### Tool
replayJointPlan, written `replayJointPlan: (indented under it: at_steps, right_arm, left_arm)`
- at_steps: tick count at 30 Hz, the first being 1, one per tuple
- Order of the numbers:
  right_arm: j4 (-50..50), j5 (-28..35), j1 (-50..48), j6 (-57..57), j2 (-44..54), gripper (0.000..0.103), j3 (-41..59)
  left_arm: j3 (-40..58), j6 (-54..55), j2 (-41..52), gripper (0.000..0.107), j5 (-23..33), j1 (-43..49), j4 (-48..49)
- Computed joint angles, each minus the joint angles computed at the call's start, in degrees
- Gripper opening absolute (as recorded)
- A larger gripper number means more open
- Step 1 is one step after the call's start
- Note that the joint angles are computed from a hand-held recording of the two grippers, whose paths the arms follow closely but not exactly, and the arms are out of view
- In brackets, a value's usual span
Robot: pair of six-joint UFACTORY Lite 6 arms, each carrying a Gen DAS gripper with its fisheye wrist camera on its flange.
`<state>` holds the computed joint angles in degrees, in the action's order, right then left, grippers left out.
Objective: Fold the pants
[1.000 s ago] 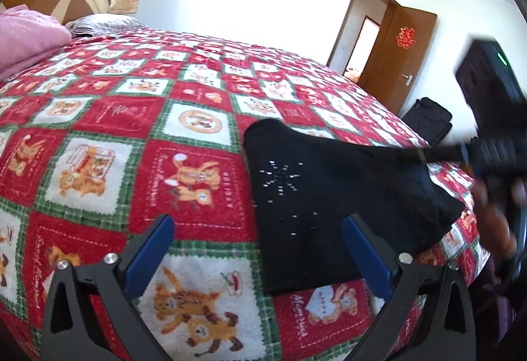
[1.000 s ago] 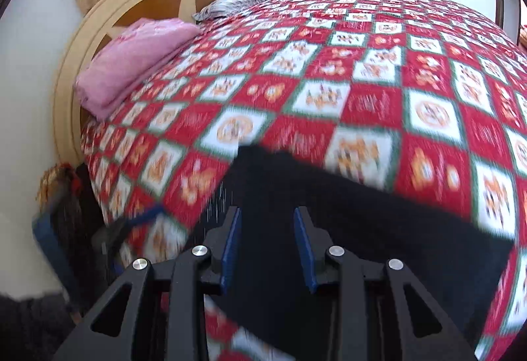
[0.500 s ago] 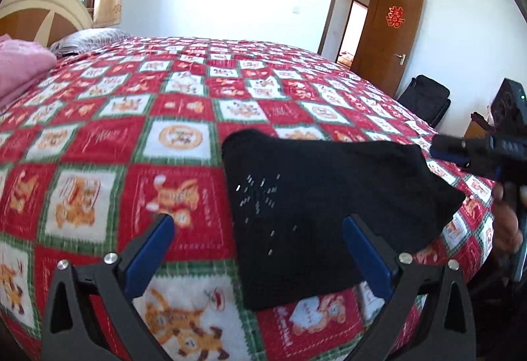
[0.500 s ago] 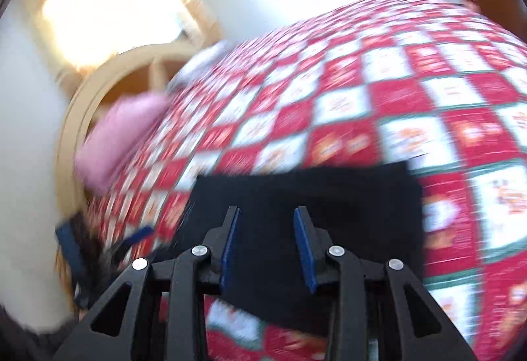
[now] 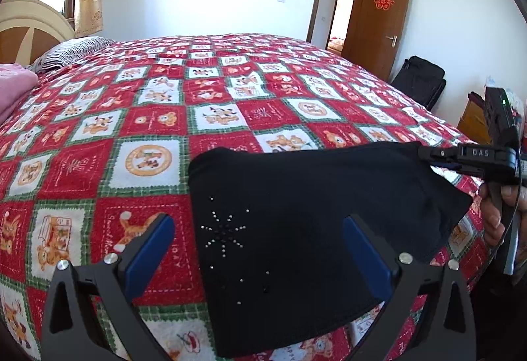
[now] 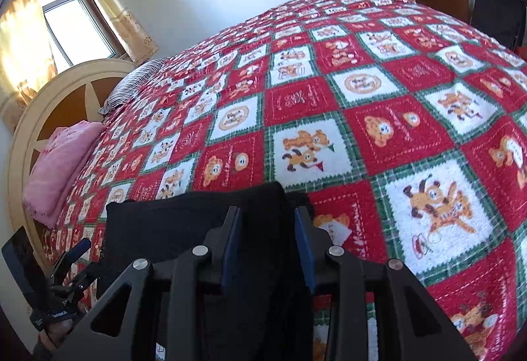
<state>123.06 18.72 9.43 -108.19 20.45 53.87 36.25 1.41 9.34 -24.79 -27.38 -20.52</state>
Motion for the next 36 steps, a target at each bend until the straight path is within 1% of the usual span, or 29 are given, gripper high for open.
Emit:
replayJointPlan:
  at_steps: [1, 4, 7, 9, 11, 12, 14, 15, 17, 19, 21, 22, 26, 27, 28, 30, 31, 32, 34, 36]
  right_arm:
    - [0.4, 0.3, -0.1, -0.6, 0.2, 0.033, -0.5]
    - [2.4, 0.6, 0.0, -3.6, -0.5, 0.023, -2.0]
    - [2.2, 1.7, -0.7, -4.2, -2.0, 0.010, -3.4]
    - [2.4, 1.7, -0.7, -4.5, -3.5, 0.008, -4.3]
    - [7.1, 0.1, 0.5, -9.2, -6.1, 0.008, -5.8]
    - [11.3, -1.1, 1.3, -13.6, -7.6, 0.008, -6.8]
    - [15.3, -3.4, 1.9, -17.5, -7.9, 0.007, -6.8]
    - [14.5, -4.2, 1.6, -16.3, -6.9, 0.007, -6.2]
    - [8.5, -2.4, -0.6, -9.5, -2.8, 0.007, -5.0]
    - [6.4, 0.2, -2.2, -8.0, -1.3, 0.007, -5.2]
    - [4.8, 0.5, -2.4, -7.0, -1.3, 0.007, -5.0]
    - [4.9, 0.2, -2.2, -7.5, -1.1, 0.007, -4.8]
    - [7.3, 2.3, -2.8, -9.7, -0.4, 0.008, -5.3]
    - [7.3, 1.9, -2.8, -9.3, -1.4, 0.008, -5.9]
    - [8.2, 1.8, -2.5, -10.0, -2.6, 0.010, -6.6]
    - [15.3, 1.0, -0.6, -17.4, -5.9, 0.012, -8.8]
    - [17.3, 0.8, 0.0, -19.6, -6.5, 0.012, -9.2]
    - [16.9, 0.5, 0.3, -19.3, -6.1, 0.016, -8.9]
    - [10.6, -0.3, -0.3, -13.0, -3.1, 0.024, -6.8]
    - [9.7, 1.9, -1.7, -11.7, -1.7, 0.031, -7.0]
  left_arm:
    - [0.4, -0.1, 0.3, 0.103, 0.3, 0.2, 0.3]
    - [1.3, -1.7, 1.1, 0.103, 1.0, 1.0, 1.8]
    - [1.9, -3.6, 1.5, 0.103, 1.7, 1.6, 3.6]
    - [2.2, -3.1, 1.4, 0.103, 2.1, 1.5, 3.1]
    - [2.0, -2.5, 0.7, 0.103, 2.0, 1.3, 2.5]
    - [2.1, -2.5, 0.6, 0.103, 2.1, 1.2, 2.6]
    - [2.5, -1.2, 1.0, 0.103, 2.3, 0.9, 1.6]
    - [3.0, -1.1, 1.6, 0.103, 2.5, 0.9, 1.6]
    - [4.1, -1.5, 3.4, 0.103, 2.6, 0.9, 2.4]
    - [5.1, 0.0, 5.0, 0.103, 3.0, 0.8, 1.1]
    - [5.5, -0.7, 6.0, 0.103, 3.4, 1.0, 1.9]
    - [5.7, -2.8, 6.7, 0.103, 3.3, 1.3, 3.9]
    - [5.4, -9.8, 7.7, 0.103, 3.2, 2.3, 10.0]
    - [5.1, -10.8, 7.6, 0.103, 3.2, 2.5, 10.8]
    - [4.7, -10.3, 7.2, 0.103, 3.1, 2.5, 10.3]
    - [4.5, -9.0, 7.0, 0.103, 3.0, 2.3, 9.2]
    - [4.5, -10.0, 7.2, 0.103, 2.9, 2.5, 10.2]
    - [4.5, -11.5, 7.5, 0.103, 2.7, 2.7, 11.5]
    - [4.4, -11.8, 7.6, 0.103, 2.3, 2.9, 11.9]
    - [4.2, -12.0, 7.4, 0.103, 2.2, 3.0, 12.3]
